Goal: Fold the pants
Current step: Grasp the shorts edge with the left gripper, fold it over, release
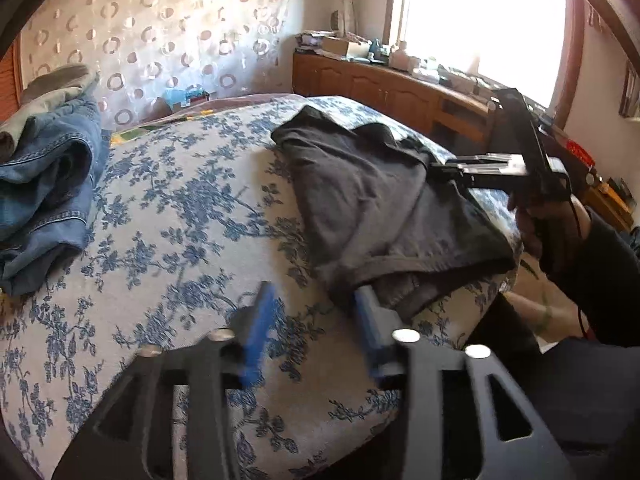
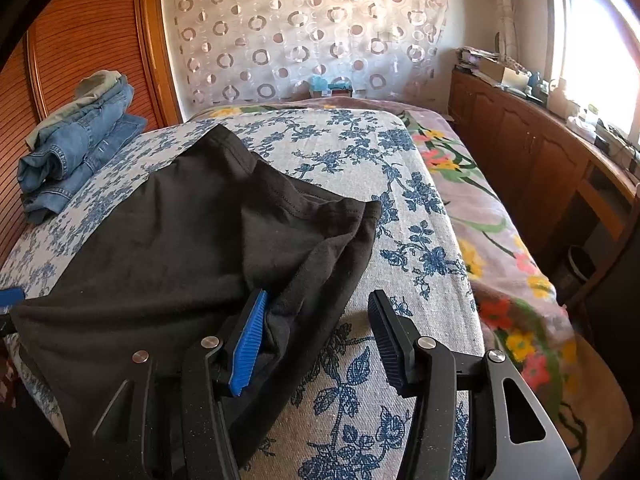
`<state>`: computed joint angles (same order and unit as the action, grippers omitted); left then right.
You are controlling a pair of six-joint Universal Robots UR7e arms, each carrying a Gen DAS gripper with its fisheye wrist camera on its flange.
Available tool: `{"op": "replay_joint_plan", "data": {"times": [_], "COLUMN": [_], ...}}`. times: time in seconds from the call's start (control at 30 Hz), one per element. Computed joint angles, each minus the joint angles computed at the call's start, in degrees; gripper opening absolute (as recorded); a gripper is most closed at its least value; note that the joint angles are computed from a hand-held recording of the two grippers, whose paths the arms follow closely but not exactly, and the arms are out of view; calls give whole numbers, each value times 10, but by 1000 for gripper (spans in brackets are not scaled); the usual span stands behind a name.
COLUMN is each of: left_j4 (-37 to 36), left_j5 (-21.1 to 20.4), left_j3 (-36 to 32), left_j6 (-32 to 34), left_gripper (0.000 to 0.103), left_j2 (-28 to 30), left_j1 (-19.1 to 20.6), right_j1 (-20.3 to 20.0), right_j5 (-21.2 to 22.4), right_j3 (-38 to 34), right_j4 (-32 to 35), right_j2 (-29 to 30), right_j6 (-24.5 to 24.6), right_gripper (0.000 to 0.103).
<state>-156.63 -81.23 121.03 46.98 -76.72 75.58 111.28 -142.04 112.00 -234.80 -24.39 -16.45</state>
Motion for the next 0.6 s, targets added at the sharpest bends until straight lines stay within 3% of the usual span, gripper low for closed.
{"op": "replay_joint_plan", "data": {"times": [0.03,0.1,0.2,0.6], "left_j4": [0,-8,-4,5], "left_j5": [1,5,-4,-49], "left_j3": [-3,-10,-26,-85], "left_j6": [-2,-5,-8,-11], "left_gripper": [53,69,76,78], "left_j2": [2,8,21,47], "left_j1": [-1,-5,-9,-18], "right_j1": [0,2,7,11], "right_j5": [1,2,7,4], "right_j3": [3,7,16,18], "right_j4": [2,2,-8,-3], "right_j2": [-2,-6,-16,-40], "right_j6": [1,3,-1,-20], "right_gripper": [54,54,54,54]}}
